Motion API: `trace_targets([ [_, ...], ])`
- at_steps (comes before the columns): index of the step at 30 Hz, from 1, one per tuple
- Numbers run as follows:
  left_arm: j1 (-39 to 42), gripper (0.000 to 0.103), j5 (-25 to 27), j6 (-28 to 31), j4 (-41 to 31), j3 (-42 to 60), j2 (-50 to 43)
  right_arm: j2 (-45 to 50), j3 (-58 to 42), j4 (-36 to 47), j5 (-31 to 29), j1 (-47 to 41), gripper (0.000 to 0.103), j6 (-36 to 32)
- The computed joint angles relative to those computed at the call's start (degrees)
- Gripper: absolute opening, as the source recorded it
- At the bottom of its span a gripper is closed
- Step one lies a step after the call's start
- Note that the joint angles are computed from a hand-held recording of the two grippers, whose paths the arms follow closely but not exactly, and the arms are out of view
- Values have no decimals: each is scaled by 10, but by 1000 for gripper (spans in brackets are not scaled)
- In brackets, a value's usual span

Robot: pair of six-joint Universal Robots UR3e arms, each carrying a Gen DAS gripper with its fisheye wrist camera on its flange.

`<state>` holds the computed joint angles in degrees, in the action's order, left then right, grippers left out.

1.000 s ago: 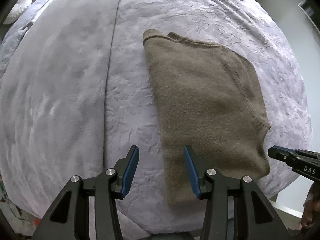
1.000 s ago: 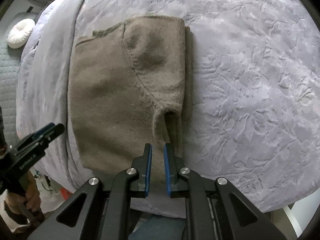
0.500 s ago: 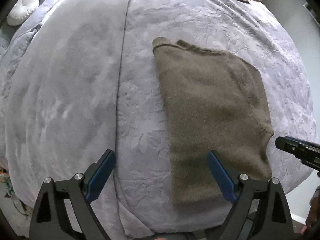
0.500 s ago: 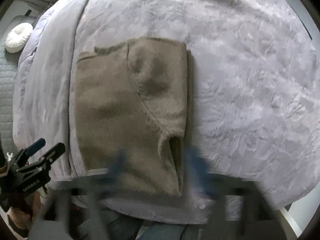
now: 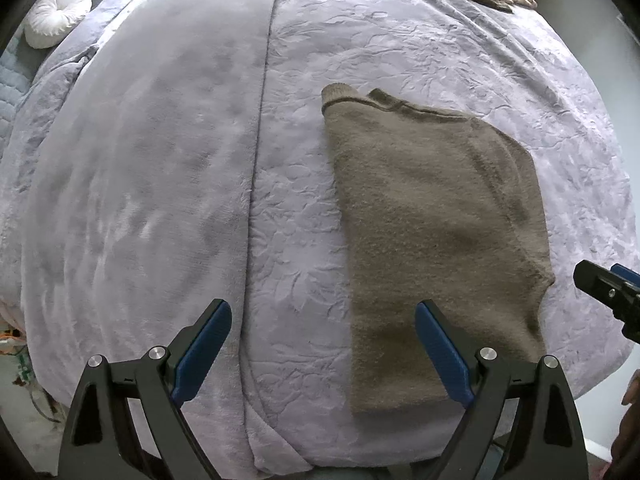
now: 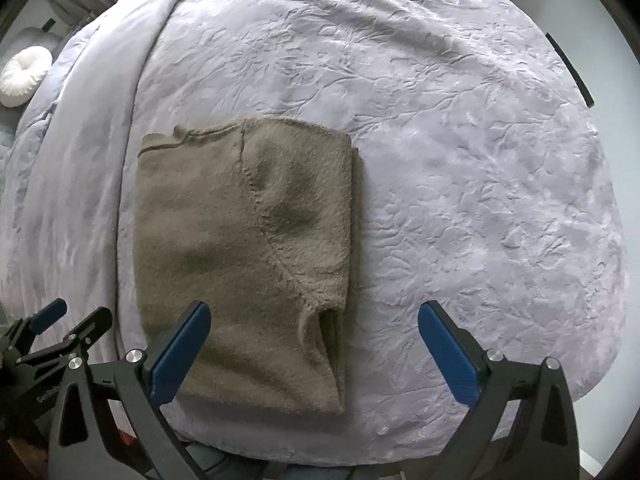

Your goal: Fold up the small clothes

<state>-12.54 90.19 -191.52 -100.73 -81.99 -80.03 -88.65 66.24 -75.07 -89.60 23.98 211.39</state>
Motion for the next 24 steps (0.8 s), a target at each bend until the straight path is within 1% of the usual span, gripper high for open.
trace_targets([
  [8,-6,94,11,-9,-3,8,-4,3,-4,4,-3,6,103,6],
  [24,-9,94,18,-5,-2,13,-6,6,-5,9,-6,6,103,5],
])
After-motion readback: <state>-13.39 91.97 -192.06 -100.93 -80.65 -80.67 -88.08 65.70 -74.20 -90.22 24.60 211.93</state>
